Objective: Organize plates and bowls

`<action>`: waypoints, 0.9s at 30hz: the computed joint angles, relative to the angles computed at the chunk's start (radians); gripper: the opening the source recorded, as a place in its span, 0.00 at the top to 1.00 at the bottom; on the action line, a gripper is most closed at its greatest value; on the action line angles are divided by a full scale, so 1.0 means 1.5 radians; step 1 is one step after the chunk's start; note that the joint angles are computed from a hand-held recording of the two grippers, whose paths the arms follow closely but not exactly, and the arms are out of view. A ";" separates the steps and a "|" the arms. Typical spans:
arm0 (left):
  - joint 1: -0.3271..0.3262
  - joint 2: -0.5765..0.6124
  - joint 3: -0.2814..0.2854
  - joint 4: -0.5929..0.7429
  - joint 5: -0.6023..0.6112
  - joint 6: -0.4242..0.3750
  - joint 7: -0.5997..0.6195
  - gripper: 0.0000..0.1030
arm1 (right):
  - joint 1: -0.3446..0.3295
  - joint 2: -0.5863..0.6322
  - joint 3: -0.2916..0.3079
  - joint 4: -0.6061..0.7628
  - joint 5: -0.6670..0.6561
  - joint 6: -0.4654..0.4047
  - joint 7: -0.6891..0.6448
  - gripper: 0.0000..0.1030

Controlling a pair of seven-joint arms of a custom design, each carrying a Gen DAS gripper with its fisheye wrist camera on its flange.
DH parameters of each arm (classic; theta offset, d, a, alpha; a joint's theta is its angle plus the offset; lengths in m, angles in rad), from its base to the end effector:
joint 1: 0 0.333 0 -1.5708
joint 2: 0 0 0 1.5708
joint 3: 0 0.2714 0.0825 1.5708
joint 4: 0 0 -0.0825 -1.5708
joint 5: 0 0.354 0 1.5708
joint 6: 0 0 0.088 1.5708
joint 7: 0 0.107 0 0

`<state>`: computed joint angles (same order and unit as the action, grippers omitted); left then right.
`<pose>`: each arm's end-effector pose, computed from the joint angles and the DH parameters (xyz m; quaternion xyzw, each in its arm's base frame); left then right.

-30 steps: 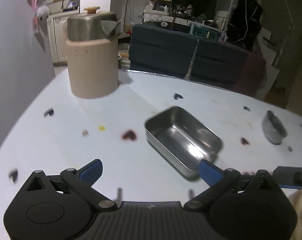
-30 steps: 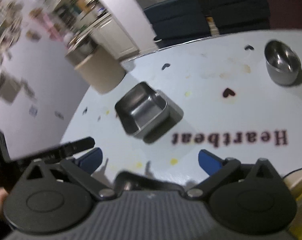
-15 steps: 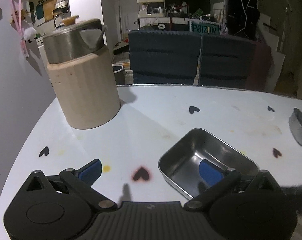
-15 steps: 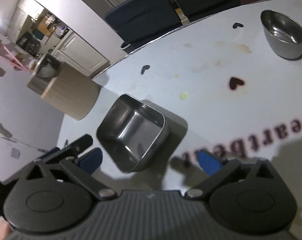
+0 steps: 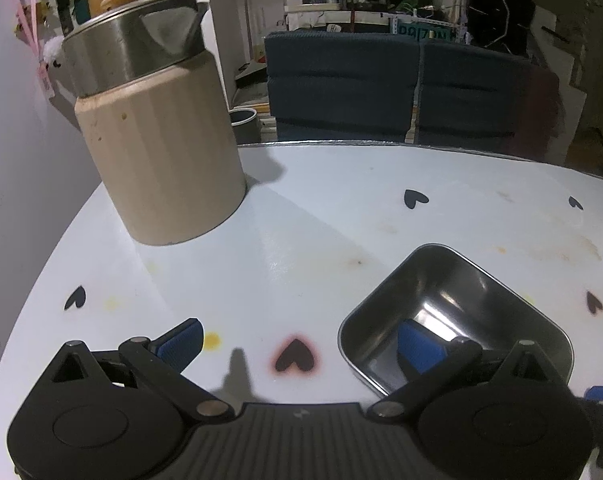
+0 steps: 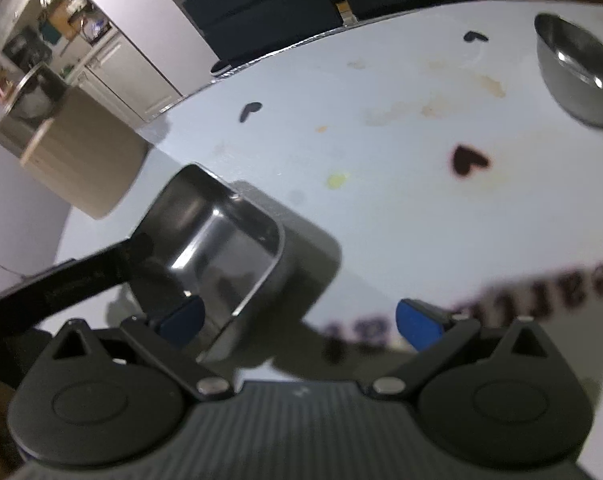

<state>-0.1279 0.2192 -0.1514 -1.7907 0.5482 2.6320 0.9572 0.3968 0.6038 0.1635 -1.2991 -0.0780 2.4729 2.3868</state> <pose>0.6011 -0.1788 0.4671 -0.6463 0.6779 -0.2203 0.2725 0.6207 0.3546 0.4336 -0.5824 0.7613 -0.0193 0.2843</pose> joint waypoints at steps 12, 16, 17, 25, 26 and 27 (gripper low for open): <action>0.018 -0.029 -0.003 -0.039 -0.025 0.021 0.013 0.01 | 0.003 0.003 -0.030 0.006 -0.057 -0.012 -0.005 0.03; 0.030 -0.029 -0.016 -0.045 -0.088 0.035 0.066 0.05 | 0.002 -0.011 -0.035 -0.012 -0.079 -0.002 -0.020 0.09; 0.034 -0.029 -0.020 -0.045 -0.112 0.039 0.084 0.10 | 0.004 -0.011 -0.039 -0.009 -0.088 -0.003 -0.019 0.10; 0.046 -0.010 -0.051 -0.027 -0.278 0.042 0.195 0.45 | 0.010 -0.021 -0.055 -0.022 -0.139 0.016 -0.007 0.26; 0.044 -0.006 -0.052 -0.022 -0.281 0.042 0.198 0.47 | 0.003 -0.025 -0.047 -0.027 -0.126 0.018 -0.008 0.28; 0.041 -0.002 -0.051 -0.018 -0.282 0.042 0.197 0.50 | -0.005 -0.027 -0.036 -0.028 -0.108 0.014 -0.013 0.31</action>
<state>-0.0658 0.2155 -0.2282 -1.8171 0.1258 2.6945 1.2530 0.3893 0.5639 0.1089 -1.3406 -0.2399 2.4946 2.3680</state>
